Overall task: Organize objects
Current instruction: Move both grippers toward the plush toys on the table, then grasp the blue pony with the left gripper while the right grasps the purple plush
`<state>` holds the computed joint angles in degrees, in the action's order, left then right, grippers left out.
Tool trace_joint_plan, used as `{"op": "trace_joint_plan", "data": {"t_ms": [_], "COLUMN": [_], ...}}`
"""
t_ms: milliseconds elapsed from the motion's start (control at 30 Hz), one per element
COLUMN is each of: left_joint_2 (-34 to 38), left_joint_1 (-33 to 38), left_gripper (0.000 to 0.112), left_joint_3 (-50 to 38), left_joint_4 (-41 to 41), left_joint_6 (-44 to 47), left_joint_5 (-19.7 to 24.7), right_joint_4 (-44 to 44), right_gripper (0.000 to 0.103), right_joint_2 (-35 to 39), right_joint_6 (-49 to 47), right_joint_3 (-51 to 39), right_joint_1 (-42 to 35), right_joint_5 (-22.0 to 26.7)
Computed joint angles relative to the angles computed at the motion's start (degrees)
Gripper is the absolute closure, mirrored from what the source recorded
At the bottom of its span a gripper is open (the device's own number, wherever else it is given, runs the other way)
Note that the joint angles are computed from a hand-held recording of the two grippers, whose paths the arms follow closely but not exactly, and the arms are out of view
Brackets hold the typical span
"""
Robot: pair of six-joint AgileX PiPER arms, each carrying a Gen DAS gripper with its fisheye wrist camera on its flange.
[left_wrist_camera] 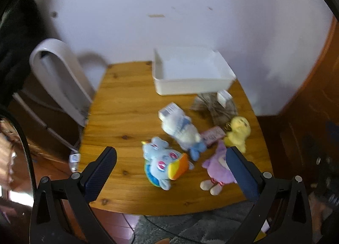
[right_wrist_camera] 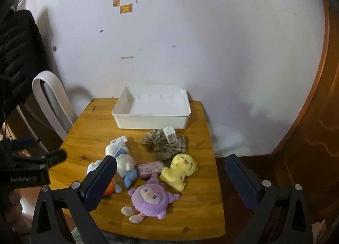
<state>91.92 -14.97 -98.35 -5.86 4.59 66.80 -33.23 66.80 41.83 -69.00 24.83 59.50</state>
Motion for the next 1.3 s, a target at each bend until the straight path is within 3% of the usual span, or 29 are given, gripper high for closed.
{"op": "trace_joint_plan", "data": {"t_ms": [100, 200, 300, 433, 733, 900, 1067, 1300], "left_joint_2": [-0.1, -0.1, 2.3, 6.1, 10.4, 15.6, 19.5, 23.4], "left_joint_1": [0.2, 0.7, 3.6, 5.9, 2.6, 3.1, 3.6, 4.6], "left_gripper": [0.010, 0.010, 0.010, 0.010, 0.010, 0.010, 0.010, 0.010], "left_joint_3": [4.5, 8.4, 9.1, 9.2, 15.2, 11.9, 9.3, 6.0], "left_joint_4": [0.8, 1.3, -5.2, -10.0, -3.5, -5.3, -5.5, -9.1], "left_joint_6": [2.5, 6.7, 13.9, 17.1, 16.1, 13.4, 9.4, 6.4], "left_joint_5": [-4.5, -8.1, -6.5, -5.5, -15.3, -13.5, -12.4, -10.7], "right_joint_4": [0.4, 8.1, 11.7, 9.2, 8.1, 12.3, 16.1, 29.0], "right_gripper": [0.001, 0.001, 0.001, 0.001, 0.001, 0.001, 0.001, 0.001], "right_joint_2": [0.0, 0.9, 3.1, 6.3, 14.8, 21.0, 24.7, 28.1], "right_joint_6": [0.3, -5.4, -9.4, -9.8, -9.3, -11.8, -15.3, -28.0], "right_joint_3": [2.7, 4.6, 5.8, 8.7, 15.8, 16.0, 15.5, 15.0], "right_joint_1": [-2.2, -7.6, -10.0, -8.7, -7.2, -9.0, -11.0, -14.5], "right_joint_5": [-2.9, -6.9, -8.6, -8.3, -18.9, -25.0, -27.2, -30.4]}}
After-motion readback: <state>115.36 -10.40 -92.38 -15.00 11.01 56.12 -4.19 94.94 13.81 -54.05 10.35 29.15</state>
